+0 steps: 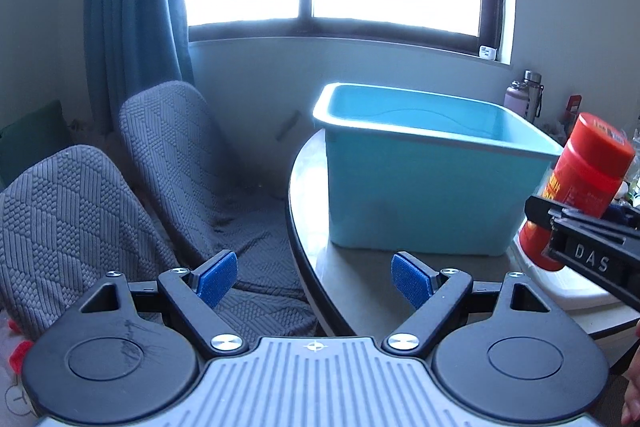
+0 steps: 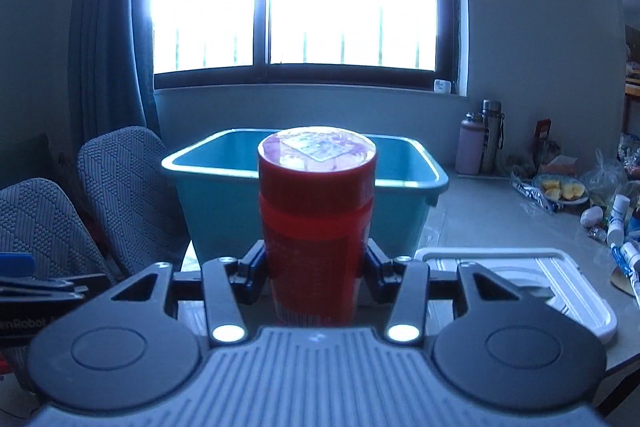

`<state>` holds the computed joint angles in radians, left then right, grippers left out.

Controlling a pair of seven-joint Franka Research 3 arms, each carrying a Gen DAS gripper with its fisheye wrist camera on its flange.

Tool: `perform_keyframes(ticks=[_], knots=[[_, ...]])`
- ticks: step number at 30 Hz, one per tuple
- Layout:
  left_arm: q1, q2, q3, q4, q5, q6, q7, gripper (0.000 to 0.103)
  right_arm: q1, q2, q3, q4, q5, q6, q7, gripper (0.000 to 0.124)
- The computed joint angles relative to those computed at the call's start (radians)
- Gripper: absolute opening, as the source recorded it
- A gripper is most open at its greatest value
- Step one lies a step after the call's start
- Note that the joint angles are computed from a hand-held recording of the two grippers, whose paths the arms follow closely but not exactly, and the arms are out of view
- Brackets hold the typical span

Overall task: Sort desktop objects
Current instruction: 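Lift the red canister with the right gripper and drop it into the teal bin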

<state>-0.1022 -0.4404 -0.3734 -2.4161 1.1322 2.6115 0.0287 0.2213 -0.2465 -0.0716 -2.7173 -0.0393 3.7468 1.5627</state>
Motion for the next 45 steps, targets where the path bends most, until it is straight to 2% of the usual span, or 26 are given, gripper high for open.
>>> perform_keyframes(ticks=[13,21,27,33,39,41,42,44,45], knots=[[0.01,0.122,0.026,0.16,0.027,-0.004,0.061,0.086,-0.006,0.06,-0.004,0.154,-0.003,-0.054,0.006,0.049],[-0.015,0.235,0.054,0.28,0.045,-0.042,0.09,0.086,-0.029,0.151,-0.037,0.302,-0.168,-0.073,0.12,0.049],[-0.048,0.33,0.083,0.382,0.054,-0.091,0.089,0.086,-0.098,0.248,-0.015,0.433,-0.33,-0.099,0.256,0.049],[-0.089,0.41,0.114,0.465,0.062,-0.151,0.087,0.086,-0.205,0.362,0.06,0.579,-0.504,-0.132,0.394,0.049],[-0.117,0.458,0.143,0.509,0.05,-0.191,0.069,0.086,-0.361,0.469,0.204,0.725,-0.714,-0.184,0.564,0.049],[-0.123,0.473,0.151,0.522,0.047,-0.204,0.067,0.086,-0.388,0.494,0.233,0.75,-0.736,-0.193,0.573,0.049],[-0.126,0.48,0.154,0.529,0.042,-0.21,0.068,0.086,-0.421,0.506,0.265,0.769,-0.775,-0.209,0.605,0.049],[-0.129,0.487,0.163,0.535,0.036,-0.209,0.064,0.086,-0.531,0.536,0.377,0.821,-0.912,-0.262,0.714,0.05],[-0.131,0.491,0.166,0.538,0.035,-0.209,0.062,0.086,-0.542,0.542,0.393,0.825,-0.909,-0.272,0.702,0.06]])
